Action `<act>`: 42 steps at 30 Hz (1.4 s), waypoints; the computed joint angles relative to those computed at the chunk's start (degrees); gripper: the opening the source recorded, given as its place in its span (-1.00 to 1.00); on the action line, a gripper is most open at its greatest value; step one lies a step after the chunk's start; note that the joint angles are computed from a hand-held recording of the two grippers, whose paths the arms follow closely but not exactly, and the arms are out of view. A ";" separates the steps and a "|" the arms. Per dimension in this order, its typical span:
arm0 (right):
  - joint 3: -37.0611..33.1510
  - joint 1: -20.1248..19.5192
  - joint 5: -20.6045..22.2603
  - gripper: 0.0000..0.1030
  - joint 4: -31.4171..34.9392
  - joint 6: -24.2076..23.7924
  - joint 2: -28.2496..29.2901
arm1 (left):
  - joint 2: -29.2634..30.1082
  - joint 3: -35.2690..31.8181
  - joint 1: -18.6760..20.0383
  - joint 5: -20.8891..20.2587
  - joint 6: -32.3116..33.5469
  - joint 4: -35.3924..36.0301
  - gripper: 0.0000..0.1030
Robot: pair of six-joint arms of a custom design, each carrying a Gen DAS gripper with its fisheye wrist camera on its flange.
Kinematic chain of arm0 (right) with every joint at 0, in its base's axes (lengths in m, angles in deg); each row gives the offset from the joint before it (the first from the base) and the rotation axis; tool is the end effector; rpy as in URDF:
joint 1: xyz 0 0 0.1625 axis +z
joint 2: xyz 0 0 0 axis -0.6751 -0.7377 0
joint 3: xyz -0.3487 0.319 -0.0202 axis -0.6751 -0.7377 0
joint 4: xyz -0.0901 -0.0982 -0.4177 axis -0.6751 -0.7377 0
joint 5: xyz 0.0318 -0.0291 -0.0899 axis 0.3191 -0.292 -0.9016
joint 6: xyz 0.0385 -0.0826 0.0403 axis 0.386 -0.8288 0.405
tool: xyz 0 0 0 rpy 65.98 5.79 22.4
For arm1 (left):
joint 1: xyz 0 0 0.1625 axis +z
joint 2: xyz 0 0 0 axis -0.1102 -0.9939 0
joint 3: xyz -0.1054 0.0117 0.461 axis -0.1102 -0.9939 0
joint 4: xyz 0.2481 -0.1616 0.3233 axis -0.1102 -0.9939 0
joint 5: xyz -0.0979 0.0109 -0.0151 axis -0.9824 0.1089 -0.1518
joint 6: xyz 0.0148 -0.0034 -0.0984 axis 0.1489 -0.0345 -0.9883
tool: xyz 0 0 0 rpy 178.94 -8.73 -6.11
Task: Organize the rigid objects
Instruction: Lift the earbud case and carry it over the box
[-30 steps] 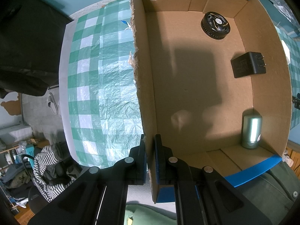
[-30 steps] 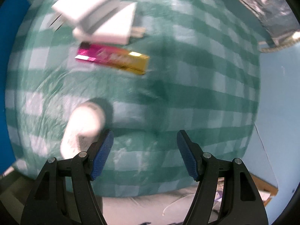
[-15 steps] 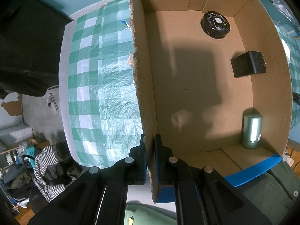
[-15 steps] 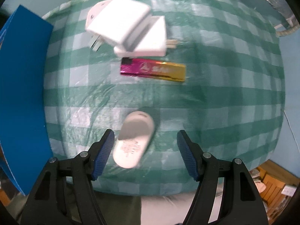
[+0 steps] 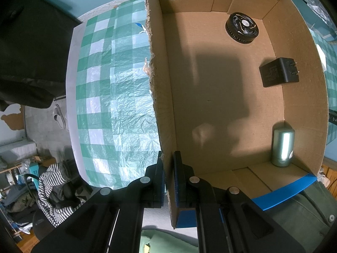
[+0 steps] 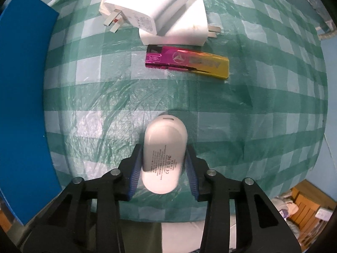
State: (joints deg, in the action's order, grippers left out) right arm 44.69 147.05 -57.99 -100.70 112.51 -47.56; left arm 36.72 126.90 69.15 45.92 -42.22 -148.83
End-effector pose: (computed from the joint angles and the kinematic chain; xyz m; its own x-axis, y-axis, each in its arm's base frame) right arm 0.1802 -0.4036 -0.0177 -0.1597 0.9773 0.1390 0.7598 0.2116 -0.6148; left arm -0.1684 -0.7788 0.1309 -0.0109 0.9875 -0.1575 0.6325 0.1288 0.7638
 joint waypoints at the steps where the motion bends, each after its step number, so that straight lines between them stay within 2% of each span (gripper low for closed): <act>1: -0.15 0.03 -0.18 -0.26 0.25 -0.16 0.12 | -0.02 0.02 0.00 -0.01 0.03 0.00 -0.87; 9: -3.45 1.42 -0.84 -0.28 4.91 -0.32 0.63 | 0.05 -0.15 0.01 0.03 -0.06 0.21 -0.86; 25: -10.69 6.37 -6.22 -0.28 21.54 -0.71 -5.51 | 0.02 -0.02 0.00 0.12 0.09 0.01 -0.86; 33: -15.48 8.09 -9.39 -0.28 27.64 -4.31 -7.62 | 0.04 -0.05 0.00 0.14 0.09 0.02 -0.87; 42: -18.75 7.72 -12.17 -0.28 25.89 -13.18 -6.93 | 0.05 -0.02 0.01 0.17 0.18 -0.10 -0.87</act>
